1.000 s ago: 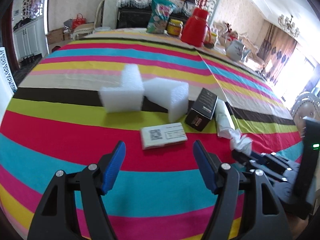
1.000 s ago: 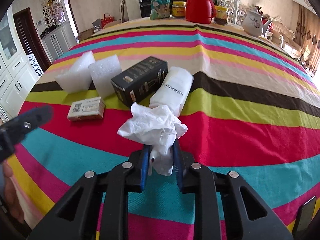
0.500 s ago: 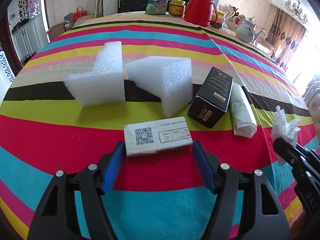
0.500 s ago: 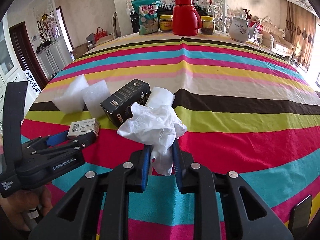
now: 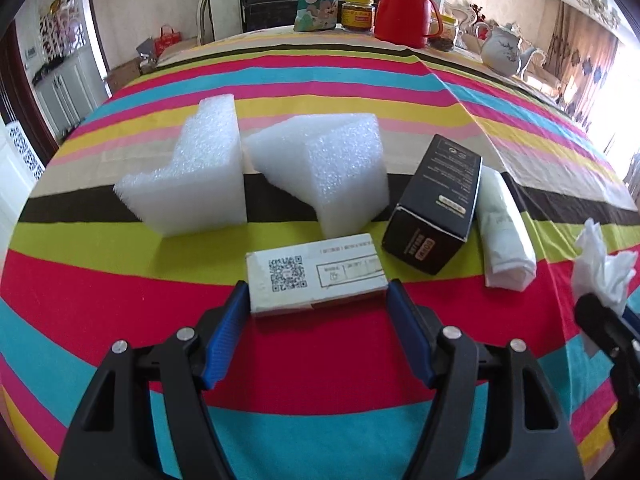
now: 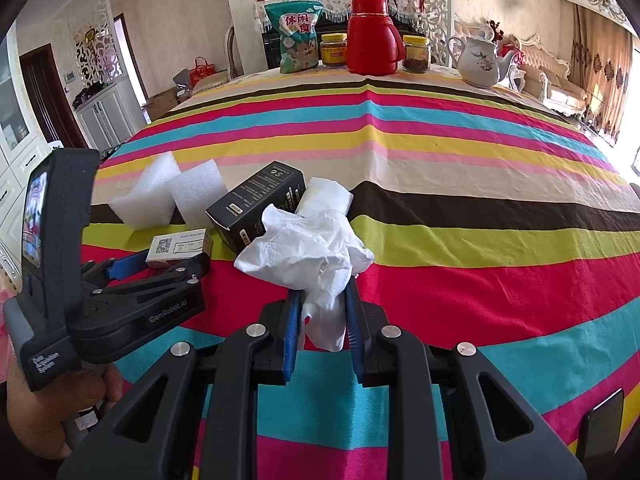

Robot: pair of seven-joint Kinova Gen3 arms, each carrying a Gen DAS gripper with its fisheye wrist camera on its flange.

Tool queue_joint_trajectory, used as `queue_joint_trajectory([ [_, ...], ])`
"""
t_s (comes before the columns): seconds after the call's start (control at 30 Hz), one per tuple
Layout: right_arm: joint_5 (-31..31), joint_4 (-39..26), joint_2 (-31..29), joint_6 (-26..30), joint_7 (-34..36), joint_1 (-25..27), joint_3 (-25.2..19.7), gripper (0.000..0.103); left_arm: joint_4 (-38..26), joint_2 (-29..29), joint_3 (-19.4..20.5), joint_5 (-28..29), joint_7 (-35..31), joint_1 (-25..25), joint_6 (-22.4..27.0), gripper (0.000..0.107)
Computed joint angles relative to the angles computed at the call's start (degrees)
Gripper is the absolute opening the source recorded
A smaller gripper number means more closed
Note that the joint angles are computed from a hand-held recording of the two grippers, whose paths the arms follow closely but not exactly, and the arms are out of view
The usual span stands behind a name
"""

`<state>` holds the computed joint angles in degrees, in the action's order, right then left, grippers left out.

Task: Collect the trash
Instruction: 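Carry the card and tissue to the wastebasket and open both tools over it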

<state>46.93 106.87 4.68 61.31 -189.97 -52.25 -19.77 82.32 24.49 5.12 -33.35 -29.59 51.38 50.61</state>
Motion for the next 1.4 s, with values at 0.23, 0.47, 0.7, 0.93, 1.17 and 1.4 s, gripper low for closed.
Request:
queue_joint_trajectory([
  [0.23,0.8,-0.1,-0.3,0.6,-0.6,-0.3,-0.3,0.022,4.7,-4.1,0.3,-1.3,2.7,0.3,-3.0,0.067],
  [0.47,2.3,-1.2,0.0,1.4,-0.7,-1.8,-1.2,0.022,13.2,-12.8,2.2,-7.5,11.6,0.4,-4.3,0.067],
  [0.7,4.1,-4.9,2.1,2.4,0.9,-4.9,-1.7,0.022,20.8,-22.9,6.2,-13.2,19.9,-1.6,-0.5,0.067],
  [0.93,5.0,-11.9,5.9,2.6,5.6,-9.5,-0.6,0.022,28.9,-35.2,10.6,-13.6,24.5,-6.2,4.8,0.067],
  [1.17,6.0,-22.4,11.7,2.7,11.5,-16.0,2.1,0.022,33.8,-47.0,12.4,-10.1,22.3,-11.1,10.0,0.067],
  [1.4,4.7,-34.9,18.9,1.8,20.1,-21.5,5.0,0.022,36.8,-58.6,11.8,-5.7,16.8,-15.4,16.1,0.067],
])
